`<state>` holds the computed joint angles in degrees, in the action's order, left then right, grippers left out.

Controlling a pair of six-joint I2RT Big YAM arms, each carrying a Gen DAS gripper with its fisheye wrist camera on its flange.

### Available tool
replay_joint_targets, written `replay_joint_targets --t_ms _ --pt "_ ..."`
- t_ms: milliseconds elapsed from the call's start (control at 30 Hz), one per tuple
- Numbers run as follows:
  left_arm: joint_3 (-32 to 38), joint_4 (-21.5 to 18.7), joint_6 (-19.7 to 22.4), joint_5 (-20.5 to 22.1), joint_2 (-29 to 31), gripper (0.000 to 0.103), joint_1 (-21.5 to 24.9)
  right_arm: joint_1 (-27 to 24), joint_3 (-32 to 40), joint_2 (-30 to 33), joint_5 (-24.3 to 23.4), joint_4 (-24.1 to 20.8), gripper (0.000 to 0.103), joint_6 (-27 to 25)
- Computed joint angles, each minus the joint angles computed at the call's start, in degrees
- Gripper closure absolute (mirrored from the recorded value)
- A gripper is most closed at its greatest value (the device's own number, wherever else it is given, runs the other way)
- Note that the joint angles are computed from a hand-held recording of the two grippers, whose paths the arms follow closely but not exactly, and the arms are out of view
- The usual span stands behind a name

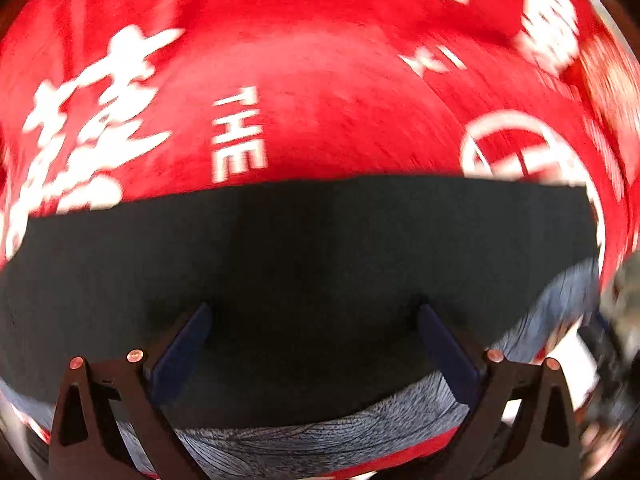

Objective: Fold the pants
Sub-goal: 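Grasp the pants edge with the right gripper and lift it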

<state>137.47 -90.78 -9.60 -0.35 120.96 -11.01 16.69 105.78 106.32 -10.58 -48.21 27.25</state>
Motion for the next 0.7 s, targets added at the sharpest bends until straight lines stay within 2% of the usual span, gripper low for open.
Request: replay_joint_targets --t_ms 33,67,133,167,233,267,333,367,400,467,500,533,567,633,700 --pt "0.97 -1.14 -1.08 -0.93 0.74 0.000 -0.06 0.19 0.45 0.21 0.44 -0.20 0.001 -0.64" --pt "1.75 -2.45 -0.73 -3.91 1.64 0.000 -0.51 0.36 1.42 0.90 0.84 -1.27 0.001 -1.17" --pt "-0.97 0.23 -0.01 -6.34 0.26 0.000 -1.28 0.09 2.07 2.00 -0.06 -2.16 0.001 -0.27" --pt "-1.51 0.64 -0.49 -6.62 0.03 0.000 -1.39 -0.08 1.28 1.73 -0.55 -1.00 0.001 0.63" --pt "-1.10 0.20 -1.27 -6.06 0.23 0.000 -1.27 -0.40 -1.03 0.45 -1.94 2.59 0.001 2.35" --pt "0.57 -1.51 -1.93 -5.70 1.03 0.000 -1.22 -0.56 -1.86 0.07 -3.45 3.87 0.001 3.10" --pt "2.19 -3.78 -5.75 -4.76 1.25 0.001 -0.81 -0.51 -1.86 0.12 -4.81 3.18 0.001 2.30" --pt "0.01 -2.14 -6.98 -3.86 -0.42 0.001 -0.42 -0.19 -1.61 0.11 -3.39 1.02 0.001 1.37" --pt "-1.18 -1.15 -7.27 -4.12 -1.32 0.001 -0.31 -0.14 -2.22 -0.23 -3.34 1.05 0.001 1.37" --pt "-1.40 -2.48 -6.77 -5.75 -0.78 0.001 -0.41 -0.09 -4.72 -1.43 -4.40 2.79 0.001 2.68" --pt "-1.88 -2.96 -6.11 -5.26 -0.24 0.000 -0.39 -0.04 -5.28 -1.54 -5.12 3.57 0.001 2.72" --pt "-4.03 -0.55 -6.19 -5.62 -1.43 0.000 -0.62 0.11 -5.14 -1.37 -4.82 3.62 0.001 2.56" --pt "-5.64 1.21 -5.89 -6.20 -2.37 0.000 -0.83 0.32 -4.71 -1.03 -4.02 4.48 0.001 2.30" --pt "-5.82 1.08 -6.12 -5.71 -2.40 0.000 -0.76 0.25 -3.81 -0.28 -5.09 6.82 0.008 2.46" --pt "-4.79 0.40 -5.92 -4.76 -1.83 0.000 -0.57 0.25 -0.10 2.28 -5.15 5.65 0.010 2.49"
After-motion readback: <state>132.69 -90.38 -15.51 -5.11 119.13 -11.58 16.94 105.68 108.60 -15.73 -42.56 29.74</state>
